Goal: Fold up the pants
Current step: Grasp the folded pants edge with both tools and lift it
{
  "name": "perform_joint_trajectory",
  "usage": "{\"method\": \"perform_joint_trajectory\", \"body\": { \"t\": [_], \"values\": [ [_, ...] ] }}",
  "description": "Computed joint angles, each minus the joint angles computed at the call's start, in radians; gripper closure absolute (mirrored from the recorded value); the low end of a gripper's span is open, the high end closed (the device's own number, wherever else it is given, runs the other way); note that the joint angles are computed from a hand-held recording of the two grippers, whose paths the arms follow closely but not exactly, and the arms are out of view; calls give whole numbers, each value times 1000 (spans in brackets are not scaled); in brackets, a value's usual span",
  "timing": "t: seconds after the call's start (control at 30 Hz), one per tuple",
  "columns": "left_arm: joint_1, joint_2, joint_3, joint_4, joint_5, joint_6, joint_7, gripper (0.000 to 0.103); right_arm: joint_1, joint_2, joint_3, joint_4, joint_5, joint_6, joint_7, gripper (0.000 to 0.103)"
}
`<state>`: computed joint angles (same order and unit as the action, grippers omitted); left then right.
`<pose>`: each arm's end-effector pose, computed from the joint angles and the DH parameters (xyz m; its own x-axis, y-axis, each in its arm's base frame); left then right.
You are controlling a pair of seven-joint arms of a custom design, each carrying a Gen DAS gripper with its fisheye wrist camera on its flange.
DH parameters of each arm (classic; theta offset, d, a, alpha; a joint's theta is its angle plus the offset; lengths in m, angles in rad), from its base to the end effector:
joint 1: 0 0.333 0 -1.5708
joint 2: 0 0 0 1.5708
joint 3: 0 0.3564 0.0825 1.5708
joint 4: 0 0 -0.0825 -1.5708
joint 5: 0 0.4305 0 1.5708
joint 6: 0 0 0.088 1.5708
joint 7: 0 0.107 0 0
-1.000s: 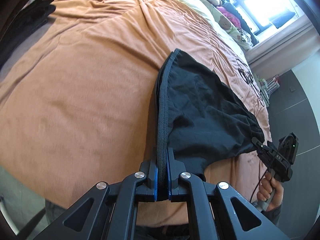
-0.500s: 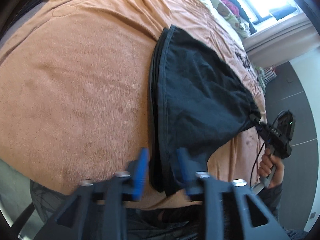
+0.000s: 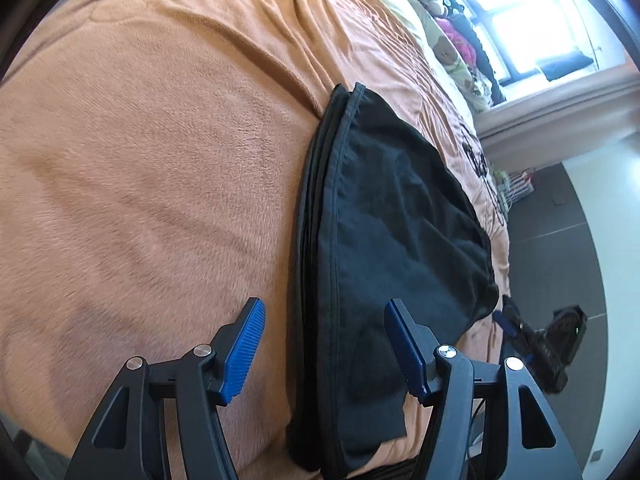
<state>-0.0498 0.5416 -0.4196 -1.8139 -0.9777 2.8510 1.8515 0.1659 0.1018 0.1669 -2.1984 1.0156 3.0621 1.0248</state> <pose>0.6840 -0.2591 0.3008 0.0956 -0.7293 0.6774 -0.9175 -0.3286 -0.2243 0.5959 0.1328 0.4089 0.0320 -0.9241 -0.3809 -0.7581 0.2259 -0.6118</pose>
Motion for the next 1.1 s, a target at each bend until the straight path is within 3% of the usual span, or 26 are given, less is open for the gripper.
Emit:
{"method": "perform_joint_trajectory", "body": {
  "t": [0.03, 0.13, 0.3, 0.5, 0.63, 0.77, 0.83, 0.93, 1.1],
  "values": [
    [8, 8, -10, 7, -14, 2, 11, 39, 24, -7, -14, -14, -71, 23, 54, 50],
    [31, 27, -39, 23, -64, 8, 51, 39, 28, -26, -2, -34, -112, 46, 64, 51],
    [39, 42, -51, 41, -115, 5, 87, 39, 42, -29, 27, -29, -106, 73, 30, 50],
    [56, 50, -69, 49, -195, -9, 143, 40, 43, 11, 60, 22, -66, 38, -34, 51],
    [47, 36, -52, 30, -215, -60, 151, 60, 33, 58, 79, 75, -96, 11, -22, 51],
    [29, 24, -29, 13, -237, -62, 152, 84, 64, 118, 39, 124, -294, -17, 142, 51],
    [28, 18, -27, 5, -259, -56, 163, 90, 90, 149, 12, 149, -390, -26, 226, 51],
    [24, 6, -25, -5, -292, -48, 186, 91, 145, 180, -48, 171, -539, -47, 370, 55],
    [15, -8, -13, -18, -337, -41, 205, 92, 169, 214, -73, 202, -703, -129, 513, 67]
  ]
}}
